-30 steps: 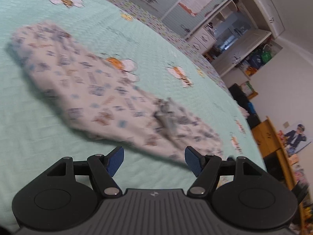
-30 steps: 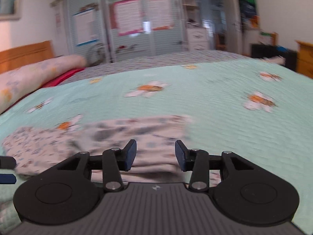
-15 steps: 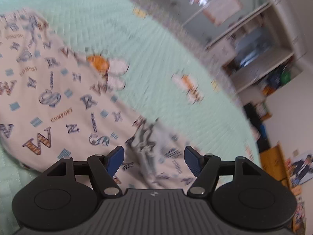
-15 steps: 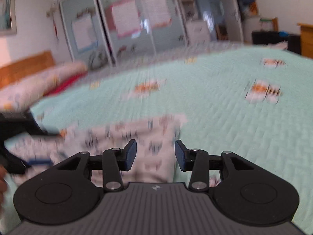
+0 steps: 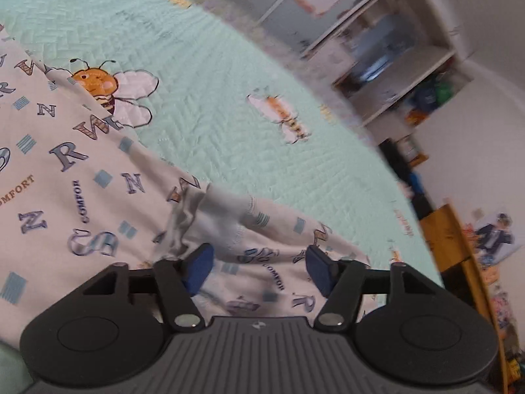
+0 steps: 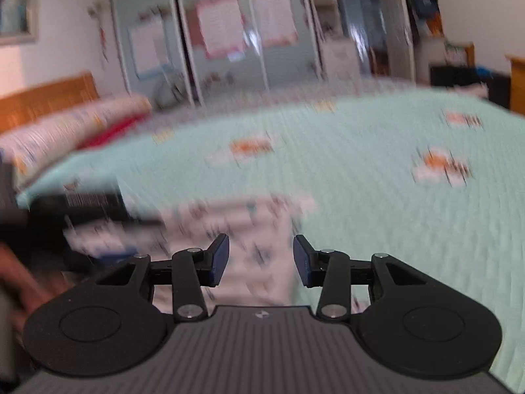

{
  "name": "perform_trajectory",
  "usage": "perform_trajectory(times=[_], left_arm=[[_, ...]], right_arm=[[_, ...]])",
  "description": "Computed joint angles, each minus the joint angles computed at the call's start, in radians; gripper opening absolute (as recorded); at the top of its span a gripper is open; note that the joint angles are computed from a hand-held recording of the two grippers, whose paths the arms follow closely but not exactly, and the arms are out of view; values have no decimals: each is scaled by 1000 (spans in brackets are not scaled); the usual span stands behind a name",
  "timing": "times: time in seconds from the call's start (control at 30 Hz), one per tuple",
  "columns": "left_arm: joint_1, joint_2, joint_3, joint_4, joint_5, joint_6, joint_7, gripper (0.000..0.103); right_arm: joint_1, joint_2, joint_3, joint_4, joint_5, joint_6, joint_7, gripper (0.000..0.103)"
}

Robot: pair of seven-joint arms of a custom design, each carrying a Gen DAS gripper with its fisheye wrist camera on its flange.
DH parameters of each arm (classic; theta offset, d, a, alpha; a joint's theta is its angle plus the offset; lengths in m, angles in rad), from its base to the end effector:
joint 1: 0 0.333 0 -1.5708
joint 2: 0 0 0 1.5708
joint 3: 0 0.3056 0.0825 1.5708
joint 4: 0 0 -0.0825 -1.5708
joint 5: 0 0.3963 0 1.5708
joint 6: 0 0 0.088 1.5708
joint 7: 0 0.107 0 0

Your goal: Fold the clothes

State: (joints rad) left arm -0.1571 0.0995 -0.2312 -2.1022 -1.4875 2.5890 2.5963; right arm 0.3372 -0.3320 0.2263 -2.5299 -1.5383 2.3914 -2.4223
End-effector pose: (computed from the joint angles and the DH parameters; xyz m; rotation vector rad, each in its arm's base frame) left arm 0.5564 -0.2055 0.3832 1.6464 -2.0095 1.4287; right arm 0.3938 0.2378 0.3985 -1.0420 1.8850 -1.0534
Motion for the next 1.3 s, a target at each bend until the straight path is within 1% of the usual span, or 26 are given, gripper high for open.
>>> perform_trajectory(times=[0.07,0.13,0.17,0.23,0.27,0.3,0.37,0.43,0.5,0.57,0.6,0.67,0.7,0.77,0.83,0.93,0.97,1.0,1.03,1.1,1.2,1.3], left_arm=[[14,-9,10,-13,-15,-36,24,51],[19,-24,16,-25,-10,-51,14,51],[17,-34,16,-34,-10,-48,18,51],[14,-58,19,-52,-4,-44,19,52],[12,-72,21,-62,-2,-40,19,55],[9,-90,24,-73,-6,-32,27,62],[3,-131,33,-104,-55,-27,86,71],[-1,-162,47,-127,-94,-41,137,72],[1,-178,63,-138,-84,-59,125,72],[5,-189,75,-147,-66,-64,105,72],[7,-194,79,-152,-54,-54,98,72],[14,-203,87,-162,-28,-32,80,72],[17,-209,90,-170,-6,-12,62,72],[25,-223,100,-188,22,14,45,72],[35,-234,116,-206,23,20,46,72],[49,-234,131,-212,32,15,14,72],[53,-232,134,-211,34,11,4,72],[58,-231,138,-210,35,7,-7,72],[62,-232,140,-210,33,4,-12,72],[68,-245,145,-216,22,-3,-3,72],[75,-256,153,-224,15,-17,1,72],[78,-255,151,-226,21,-16,-15,72]], right_arm=[[-11,41,-15,38,-29,34,-8,47],[-20,93,-39,80,-29,80,-41,47],[-23,126,-58,99,15,122,-90,47],[-22,159,-71,108,96,160,-165,47],[-22,174,-75,111,136,173,-201,47],[-21,167,-73,108,137,176,-200,47],[-20,139,-62,101,113,175,-172,47],[-26,129,-50,119,46,157,-137,47],[-29,157,-52,169,29,144,-154,48],[-38,214,-73,237,45,163,-196,48],[-43,248,-87,270,61,178,-224,51],[-48,337,-115,337,213,217,-370,56],[-39,360,-117,358,278,197,-426,55],[-12,392,-115,397,380,130,-507,56],[13,391,-121,419,362,129,-492,56],[38,427,-126,477,345,132,-554,56],[41,456,-129,510,378,133,-601,56],[40,490,-133,545,442,145,-659,56],[46,514,-138,569,485,138,-695,56],[65,553,-148,612,550,107,-747,60],[104,555,-162,633,575,54,-771,60],[124,537,-170,624,559,49,-741,60]])
